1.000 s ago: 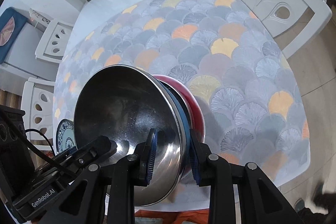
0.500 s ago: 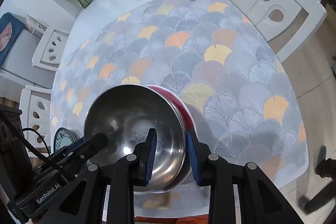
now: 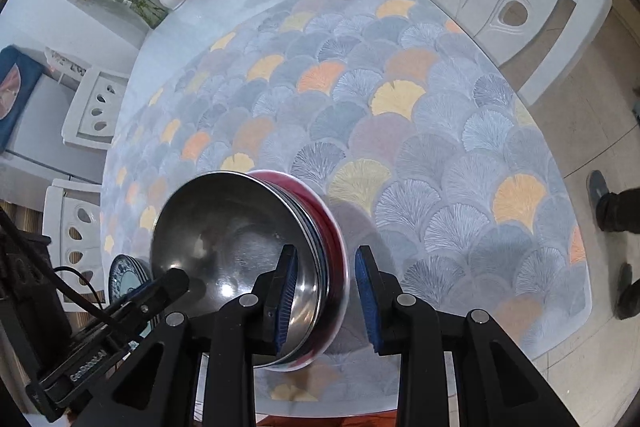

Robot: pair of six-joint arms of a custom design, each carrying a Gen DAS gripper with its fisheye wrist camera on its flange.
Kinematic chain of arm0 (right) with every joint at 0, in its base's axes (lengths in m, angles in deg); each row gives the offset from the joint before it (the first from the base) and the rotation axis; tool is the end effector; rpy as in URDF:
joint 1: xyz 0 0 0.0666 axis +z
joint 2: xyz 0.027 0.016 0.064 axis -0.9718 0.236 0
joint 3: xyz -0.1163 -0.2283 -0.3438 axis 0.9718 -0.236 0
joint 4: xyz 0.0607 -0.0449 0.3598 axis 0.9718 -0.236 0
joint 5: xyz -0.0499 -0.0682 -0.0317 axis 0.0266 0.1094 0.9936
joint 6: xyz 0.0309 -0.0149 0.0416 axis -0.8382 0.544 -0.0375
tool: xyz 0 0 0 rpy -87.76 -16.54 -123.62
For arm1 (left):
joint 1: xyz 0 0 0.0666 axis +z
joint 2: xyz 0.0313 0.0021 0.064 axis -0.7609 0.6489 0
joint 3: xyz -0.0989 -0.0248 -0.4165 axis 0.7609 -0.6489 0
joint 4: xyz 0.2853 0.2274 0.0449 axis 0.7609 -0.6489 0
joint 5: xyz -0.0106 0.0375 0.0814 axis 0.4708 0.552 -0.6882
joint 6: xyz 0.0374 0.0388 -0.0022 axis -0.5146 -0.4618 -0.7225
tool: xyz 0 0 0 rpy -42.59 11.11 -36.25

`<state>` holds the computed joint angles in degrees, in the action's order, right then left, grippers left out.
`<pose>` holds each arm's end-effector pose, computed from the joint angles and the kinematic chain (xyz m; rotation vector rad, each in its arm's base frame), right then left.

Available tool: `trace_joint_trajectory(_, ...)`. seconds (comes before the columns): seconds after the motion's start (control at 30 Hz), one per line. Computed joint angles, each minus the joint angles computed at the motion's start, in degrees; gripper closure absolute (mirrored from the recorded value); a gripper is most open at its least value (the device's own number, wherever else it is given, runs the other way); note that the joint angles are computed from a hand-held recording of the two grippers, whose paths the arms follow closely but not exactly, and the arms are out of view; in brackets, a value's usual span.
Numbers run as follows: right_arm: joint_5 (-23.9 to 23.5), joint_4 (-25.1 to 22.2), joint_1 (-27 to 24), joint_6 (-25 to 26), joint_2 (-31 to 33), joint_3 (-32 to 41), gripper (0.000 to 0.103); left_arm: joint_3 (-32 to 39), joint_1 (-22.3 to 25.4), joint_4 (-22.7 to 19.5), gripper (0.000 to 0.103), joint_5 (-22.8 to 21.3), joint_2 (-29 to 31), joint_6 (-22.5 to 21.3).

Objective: Organize plates and bowls
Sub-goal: 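Lift the blue bowl, lower it into the red bowl, open left tool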

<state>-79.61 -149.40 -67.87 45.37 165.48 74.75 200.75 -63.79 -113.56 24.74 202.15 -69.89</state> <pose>0.5732 0.0906 0.4504 0.5755 2.7289 0.4158 0.6287 -0.1784 0.4237 0.2565 2.7572 -0.8335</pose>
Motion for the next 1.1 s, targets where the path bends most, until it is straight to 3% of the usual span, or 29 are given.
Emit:
trace_joint_trajectory(0.33,3.2,-2.2,1.6,3.9,3.0,5.6,0.074,4.1,0.4,-0.8,0.077,0.4,2.5,0.9)
trace_joint_trajectory(0.67,1.4,-3.4,1.2,4.0,1.8,4.4,0.074,1.7,0.7,0.3,0.077,1.3,0.3,0.5)
trace_joint_trajectory(0.73,1.9,-3.5,1.4,4.9,1.0,4.3,0.068,1.0,0.8,1.0,0.077,0.9,-0.6,0.2)
trace_joint_trajectory(0.8,3.9,-3.8,2.1,5.9,0.3,4.6,0.050,0.8,0.2,0.7,0.077,-3.4,-1.8,-1.6)
trace_joint_trajectory(0.87,5.9,-3.8,3.0,7.6,-0.7,4.7,0.047,-0.3,-0.5,2.2,0.077,-6.9,-3.5,-3.7)
trace_joint_trajectory(0.97,8.6,-4.1,4.6,9.6,-1.7,5.3,0.043,-1.4,-0.8,3.5,0.064,-8.8,-5.4,-5.3)
trace_joint_trajectory(1.03,10.6,-3.9,5.8,10.6,-2.4,5.5,0.037,-2.1,-0.5,4.2,0.046,-9.0,-6.3,-4.1)
trace_joint_trajectory(1.1,12.8,-3.9,7.1,11.1,-3.1,5.3,0.033,-3.7,-0.1,5.8,0.044,-8.9,-7.5,-2.3)
